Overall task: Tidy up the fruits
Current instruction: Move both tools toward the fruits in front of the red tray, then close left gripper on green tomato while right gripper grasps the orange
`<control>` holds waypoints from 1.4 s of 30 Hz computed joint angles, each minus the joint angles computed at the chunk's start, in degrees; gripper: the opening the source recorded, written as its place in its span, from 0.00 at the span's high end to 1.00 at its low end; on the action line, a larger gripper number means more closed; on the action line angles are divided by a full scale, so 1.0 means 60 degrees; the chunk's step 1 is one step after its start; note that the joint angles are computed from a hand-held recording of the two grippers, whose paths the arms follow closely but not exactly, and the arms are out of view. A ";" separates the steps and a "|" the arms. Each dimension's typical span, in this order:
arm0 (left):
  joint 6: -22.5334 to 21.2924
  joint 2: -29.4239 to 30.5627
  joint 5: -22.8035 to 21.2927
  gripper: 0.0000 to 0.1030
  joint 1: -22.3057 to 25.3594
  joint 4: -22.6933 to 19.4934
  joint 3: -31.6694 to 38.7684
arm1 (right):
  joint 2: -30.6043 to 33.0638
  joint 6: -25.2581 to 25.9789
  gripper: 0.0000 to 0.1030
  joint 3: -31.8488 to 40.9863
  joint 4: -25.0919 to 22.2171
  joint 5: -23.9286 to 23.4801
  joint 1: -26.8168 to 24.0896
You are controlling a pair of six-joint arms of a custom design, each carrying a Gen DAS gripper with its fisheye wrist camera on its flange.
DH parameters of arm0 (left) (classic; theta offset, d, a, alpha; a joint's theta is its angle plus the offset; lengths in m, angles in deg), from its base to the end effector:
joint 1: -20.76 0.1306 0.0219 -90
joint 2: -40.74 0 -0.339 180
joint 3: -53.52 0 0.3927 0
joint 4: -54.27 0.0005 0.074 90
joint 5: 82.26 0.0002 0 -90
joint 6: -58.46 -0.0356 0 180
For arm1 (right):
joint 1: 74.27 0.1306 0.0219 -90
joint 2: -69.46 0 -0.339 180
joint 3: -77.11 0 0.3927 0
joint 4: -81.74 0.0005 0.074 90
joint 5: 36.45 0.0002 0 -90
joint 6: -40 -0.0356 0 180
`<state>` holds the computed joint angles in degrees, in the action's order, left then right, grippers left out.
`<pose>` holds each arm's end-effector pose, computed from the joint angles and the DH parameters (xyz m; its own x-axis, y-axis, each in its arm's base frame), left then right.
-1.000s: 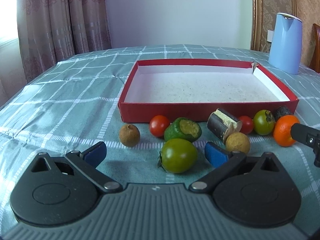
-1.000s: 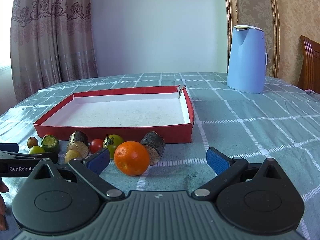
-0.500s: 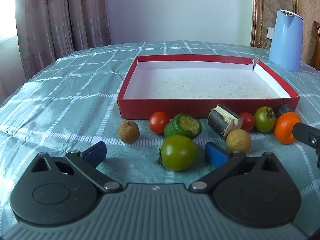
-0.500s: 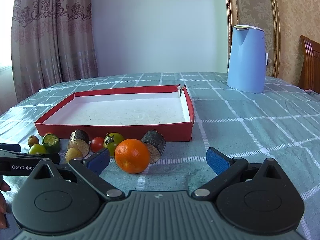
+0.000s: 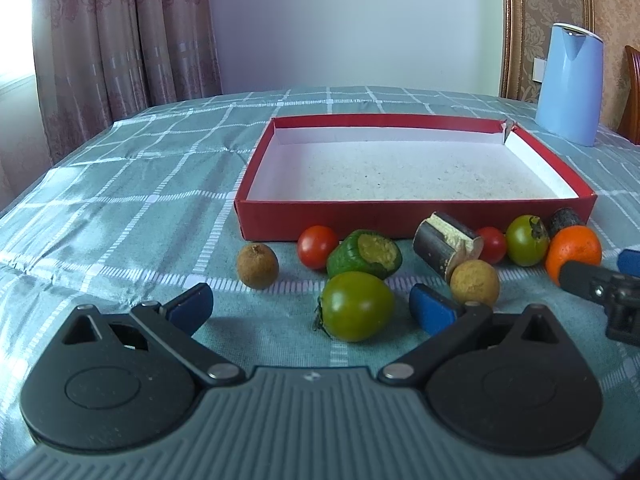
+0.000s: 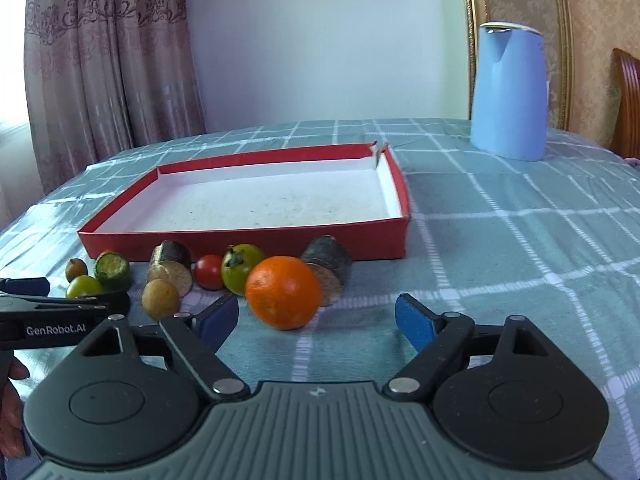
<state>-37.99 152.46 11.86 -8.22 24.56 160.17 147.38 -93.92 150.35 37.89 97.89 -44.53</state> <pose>0.5482 -0.3071 0.3482 -0.4358 0.3694 -0.8208 0.5875 0.8075 0.0515 0.3669 0.1804 0.3554 -0.4360 0.3223 -0.8403 0.4852 0.8705 0.0821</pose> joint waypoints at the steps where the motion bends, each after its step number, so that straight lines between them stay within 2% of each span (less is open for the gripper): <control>1: 0.0027 0.0018 0.0012 0.00 0.0008 -0.0041 0.0031 | 0.0106 0.0107 0.24 0.0093 0.0005 -0.0012 -0.0012; 3: 0.0126 0.0056 0.0041 0.00 0.0031 -0.0153 0.0111 | 0.0329 0.0221 0.27 0.0279 -0.0023 -0.0225 -0.0094; 5: 0.0244 0.0077 0.0135 0.00 0.0069 -0.0183 0.0147 | 0.0438 0.0241 0.36 0.0374 0.0020 -0.0607 -0.0220; 10: 0.0395 0.0073 0.0251 0.00 0.0116 -0.0202 0.0158 | 0.0501 0.0165 0.40 0.0424 0.0056 -0.0800 -0.0326; 12: 0.0447 0.0029 0.0404 0.00 0.0161 -0.0132 0.0093 | 0.0454 0.0051 0.53 0.0375 0.0057 -0.0700 -0.0333; 13: 0.0472 -0.0016 0.0513 0.00 0.0201 -0.0067 0.0024 | 0.0295 0.0189 0.60 0.0192 0.0361 -0.0887 -0.0365; 16: 0.0541 -0.0230 0.0772 0.00 0.0329 0.0258 -0.0327 | 0.0144 0.0397 0.60 0.0002 0.0547 -0.0914 -0.0335; 20: 0.0477 -0.0394 0.0645 0.00 0.0347 0.0526 -0.0600 | -0.0192 0.0316 0.60 -0.0373 0.0995 -0.1321 -0.0490; 25: -0.0056 -0.0270 0.0338 0.00 0.0183 0.0252 -0.0392 | -0.0209 0.0414 0.60 -0.0406 0.1030 -0.1320 -0.0476; 28: -0.0023 -0.0241 0.0402 0.00 0.0203 0.0266 -0.0365 | -0.0276 0.0370 0.60 -0.0482 0.1116 -0.1415 -0.0512; 31: 0.0115 -0.0220 0.0656 0.05 0.0273 0.0286 -0.0352 | -0.0292 0.0350 0.60 -0.0506 0.1154 -0.1445 -0.0521; 33: 0.0139 -0.0266 0.0828 0.12 0.0309 0.0412 -0.0451 | -0.0292 0.0344 0.60 -0.0503 0.1144 -0.1444 -0.0520; 37: -0.0179 -0.0342 0.0958 0.19 0.0274 0.0478 -0.0572 | -0.0285 0.0348 0.60 -0.0498 0.1129 -0.1429 -0.0510; 39: -0.0446 -0.0435 0.1072 0.29 0.0251 0.0690 -0.0753 | -0.0290 0.0367 0.60 -0.0506 0.1132 -0.1420 -0.0516; 42: -0.0796 -0.0483 0.1206 0.38 0.0215 0.0810 -0.0872 | -0.0311 0.0354 0.60 -0.0523 0.1125 -0.1413 -0.0504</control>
